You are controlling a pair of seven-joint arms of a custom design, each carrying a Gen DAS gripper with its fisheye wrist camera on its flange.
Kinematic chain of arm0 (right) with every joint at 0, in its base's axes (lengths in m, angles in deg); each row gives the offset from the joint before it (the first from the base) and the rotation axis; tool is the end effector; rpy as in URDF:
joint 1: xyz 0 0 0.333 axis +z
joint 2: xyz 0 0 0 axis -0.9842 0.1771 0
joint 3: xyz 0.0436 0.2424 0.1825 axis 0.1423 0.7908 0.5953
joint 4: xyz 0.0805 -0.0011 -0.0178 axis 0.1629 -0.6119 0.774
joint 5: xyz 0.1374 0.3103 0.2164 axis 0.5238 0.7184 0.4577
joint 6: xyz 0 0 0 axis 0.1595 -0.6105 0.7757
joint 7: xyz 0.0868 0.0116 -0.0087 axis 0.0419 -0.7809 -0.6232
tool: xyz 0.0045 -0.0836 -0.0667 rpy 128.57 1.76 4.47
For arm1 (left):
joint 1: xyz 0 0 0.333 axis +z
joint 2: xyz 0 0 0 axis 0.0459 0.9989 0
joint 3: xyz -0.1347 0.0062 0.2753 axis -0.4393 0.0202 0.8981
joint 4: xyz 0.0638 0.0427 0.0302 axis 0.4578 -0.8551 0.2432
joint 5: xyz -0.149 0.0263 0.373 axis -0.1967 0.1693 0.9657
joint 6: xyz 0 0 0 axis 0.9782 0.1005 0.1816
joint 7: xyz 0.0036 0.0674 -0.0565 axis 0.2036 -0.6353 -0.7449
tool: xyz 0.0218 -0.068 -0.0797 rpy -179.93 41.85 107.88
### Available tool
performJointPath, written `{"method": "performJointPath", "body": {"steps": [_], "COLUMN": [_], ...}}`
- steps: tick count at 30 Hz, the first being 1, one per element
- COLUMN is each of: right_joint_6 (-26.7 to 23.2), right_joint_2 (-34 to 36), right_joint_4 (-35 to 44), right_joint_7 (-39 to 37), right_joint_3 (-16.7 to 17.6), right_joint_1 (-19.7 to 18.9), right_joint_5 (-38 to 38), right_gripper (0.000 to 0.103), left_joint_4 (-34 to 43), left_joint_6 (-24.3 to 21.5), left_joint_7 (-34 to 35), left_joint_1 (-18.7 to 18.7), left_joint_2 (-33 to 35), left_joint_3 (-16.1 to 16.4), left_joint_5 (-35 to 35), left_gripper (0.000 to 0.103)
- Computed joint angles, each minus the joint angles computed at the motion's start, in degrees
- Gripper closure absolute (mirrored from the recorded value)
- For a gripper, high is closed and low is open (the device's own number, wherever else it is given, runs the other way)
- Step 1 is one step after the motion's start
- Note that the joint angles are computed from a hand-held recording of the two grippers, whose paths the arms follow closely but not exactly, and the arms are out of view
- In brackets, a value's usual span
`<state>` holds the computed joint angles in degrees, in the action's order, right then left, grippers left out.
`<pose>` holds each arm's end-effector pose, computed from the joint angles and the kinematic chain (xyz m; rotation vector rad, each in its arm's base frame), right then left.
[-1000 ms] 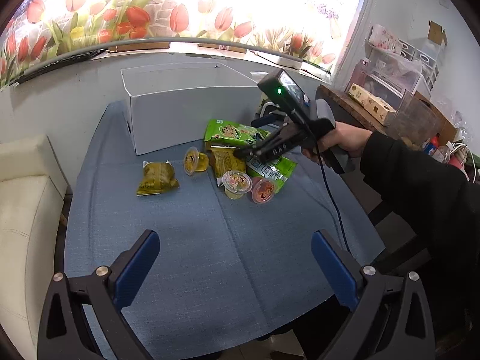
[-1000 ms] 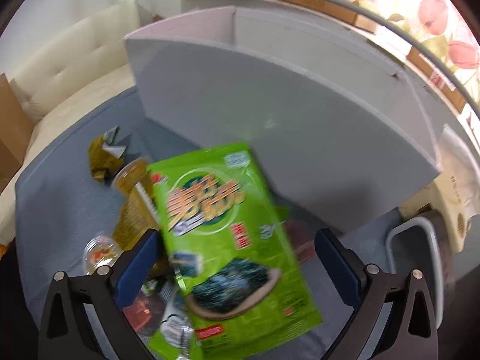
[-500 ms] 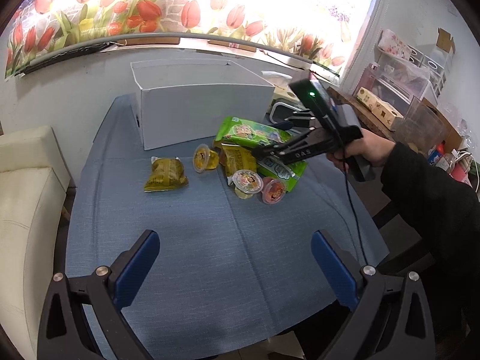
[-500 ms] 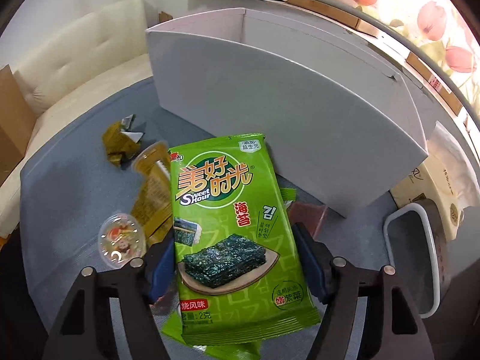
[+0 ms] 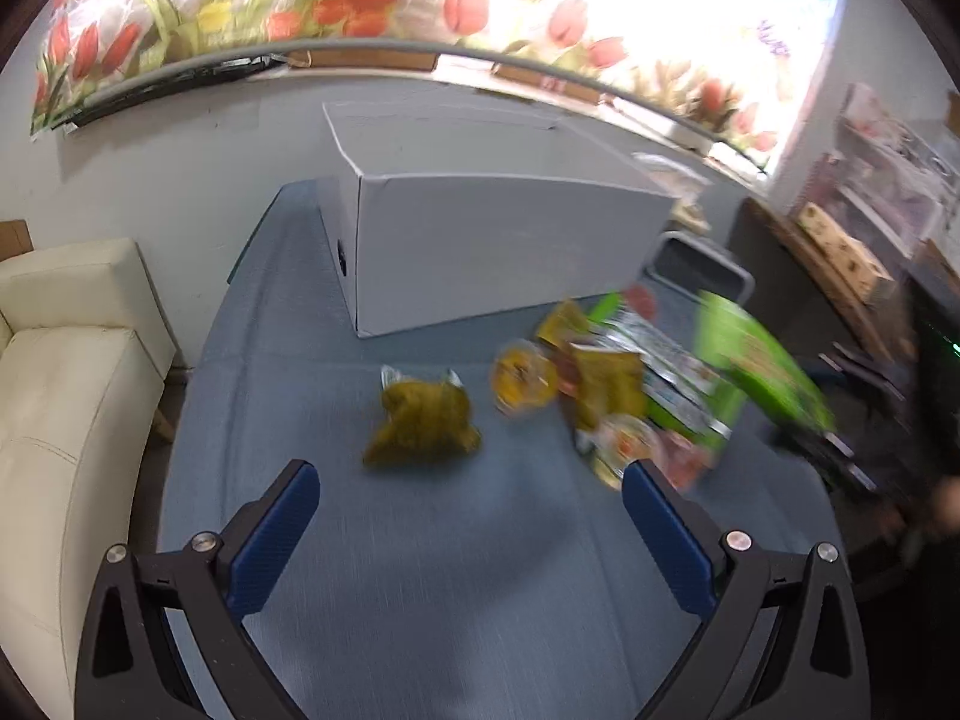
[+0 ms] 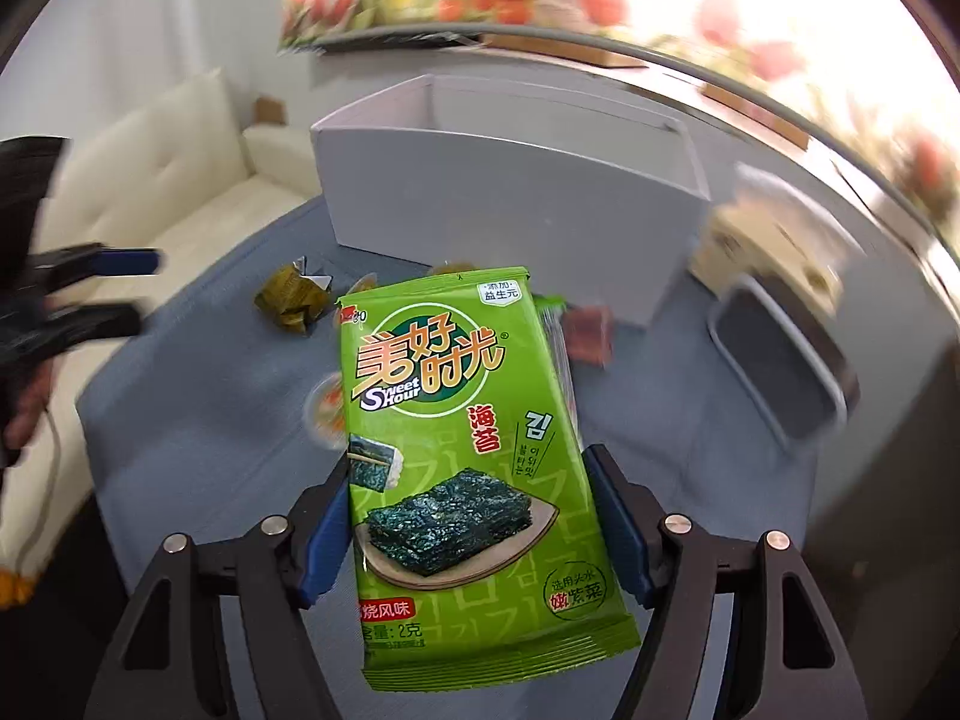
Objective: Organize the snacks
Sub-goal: 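Lift the seaweed packet with the right gripper while the left gripper grasps the yellow snack bag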
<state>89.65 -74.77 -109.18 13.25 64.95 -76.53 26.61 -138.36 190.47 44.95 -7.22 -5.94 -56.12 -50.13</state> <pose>0.4718 -0.0383 0.4967 -2.5130 0.8387 -0.2031 0.3496 -0.2360 0.4374 -2.1025 1.6282 -0.8159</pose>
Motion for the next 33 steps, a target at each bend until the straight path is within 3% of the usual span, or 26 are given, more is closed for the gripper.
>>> {"method": "performJointPath", "body": {"steps": [4,7,8,10,13,16,19,33], "right_joint_6": [-0.1,-2.7,-2.8,-4.1,-5.5,-5.0,-5.1,-3.9], "right_joint_2": [-5.1,-7.7,-8.5,-9.8,-11.2,-11.9,-12.1,-11.3], "right_joint_4": [-4.2,-5.9,-6.6,-7.3,-7.7,-8.5,-8.6,-7.6], "right_joint_7": [3.9,6.0,6.3,6.4,6.4,6.0,5.7,9.4], "right_joint_3": [-0.6,-1.9,-2.1,-2.5,-3.4,-3.3,-3.3,-2.9], "right_joint_1": [-1.7,-2.4,-2.5,-2.7,-2.5,-2.4,-2.2,-1.0], "right_joint_5": [-0.5,-0.6,-0.7,-1.2,-0.8,-0.6,-0.6,2.4], "right_gripper": [0.027,0.027,0.027,0.027,0.027,0.027,0.027,0.027], "left_joint_4": [4.8,7.4,8.3,9.8,10.7,11.5,10.3,4.4], "left_joint_6": [-1.2,-1.9,-2.7,-4.4,-5.1,-5.9,-3.7,0.0], "left_joint_7": [-3.4,-6.7,-6.5,-5.6,-7.1,-7.6,-6.7,-1.1], "left_joint_1": [6.7,8.9,8.3,6.9,5.6,3.6,1.7,-1.1], "left_joint_2": [8.2,13.5,14.9,17.5,18.8,19.7,18.8,6.5], "left_joint_3": [-3.4,-4.0,-3.3,-1.6,-0.1,1.8,4.1,3.6], "left_joint_5": [6.5,12.6,13.0,13.3,16.1,17.1,15.2,6.1], "left_gripper": [0.0,0.002,0.006,0.024,0.035,0.041,0.046,0.048]}}
